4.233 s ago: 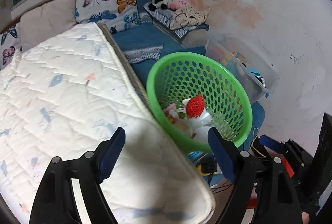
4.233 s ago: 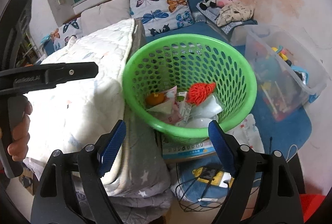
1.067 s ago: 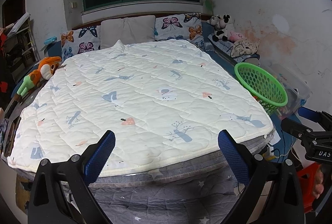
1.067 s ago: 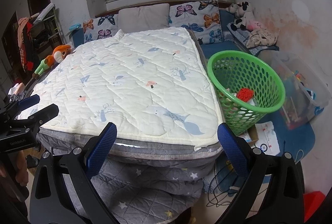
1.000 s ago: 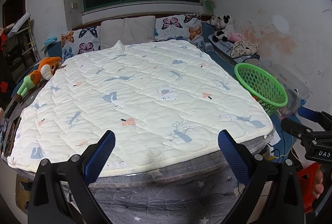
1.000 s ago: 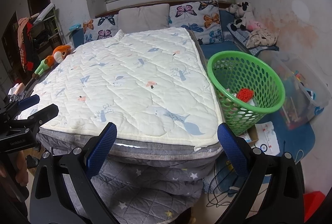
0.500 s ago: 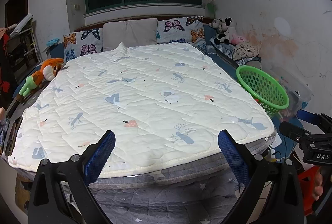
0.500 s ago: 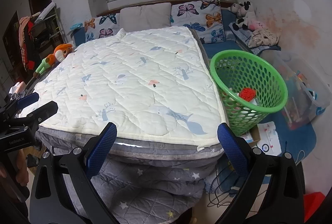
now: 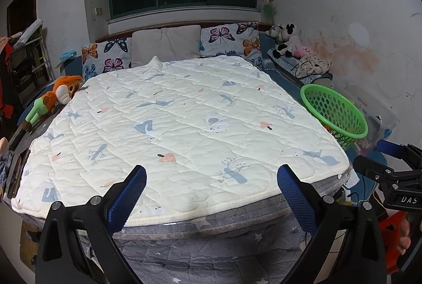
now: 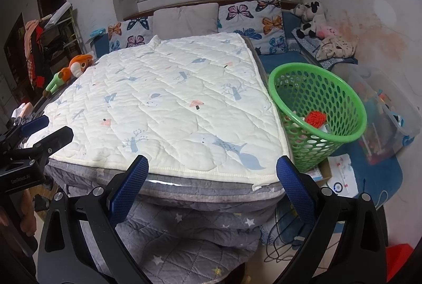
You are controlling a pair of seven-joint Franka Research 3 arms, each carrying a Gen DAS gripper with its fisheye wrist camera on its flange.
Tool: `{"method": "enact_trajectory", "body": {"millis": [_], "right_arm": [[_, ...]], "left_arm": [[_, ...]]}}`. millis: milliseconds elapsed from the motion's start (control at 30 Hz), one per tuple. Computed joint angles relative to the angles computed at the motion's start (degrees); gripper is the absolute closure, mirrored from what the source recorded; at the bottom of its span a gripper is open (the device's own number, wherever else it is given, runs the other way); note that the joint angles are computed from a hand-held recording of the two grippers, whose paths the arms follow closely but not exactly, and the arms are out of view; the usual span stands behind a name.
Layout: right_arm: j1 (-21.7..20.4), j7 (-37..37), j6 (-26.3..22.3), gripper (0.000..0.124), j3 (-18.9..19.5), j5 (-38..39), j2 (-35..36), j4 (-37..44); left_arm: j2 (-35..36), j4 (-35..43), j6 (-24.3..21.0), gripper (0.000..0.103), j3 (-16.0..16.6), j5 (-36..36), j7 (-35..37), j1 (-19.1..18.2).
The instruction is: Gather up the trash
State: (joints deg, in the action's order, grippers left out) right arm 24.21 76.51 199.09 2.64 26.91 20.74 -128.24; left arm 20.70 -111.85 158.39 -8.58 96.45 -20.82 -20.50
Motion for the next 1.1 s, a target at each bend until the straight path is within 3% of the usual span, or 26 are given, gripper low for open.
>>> {"method": "enact_trajectory", "body": {"millis": [1100], "right_arm": [[-2.09, 1.98, 0.61, 0.025, 1.63, -2.94, 0.31, -0.36]], "left_arm": [[-0.51, -0.31, -0.40, 0.007, -0.14, 0.31, 0.07, 0.20]]}}
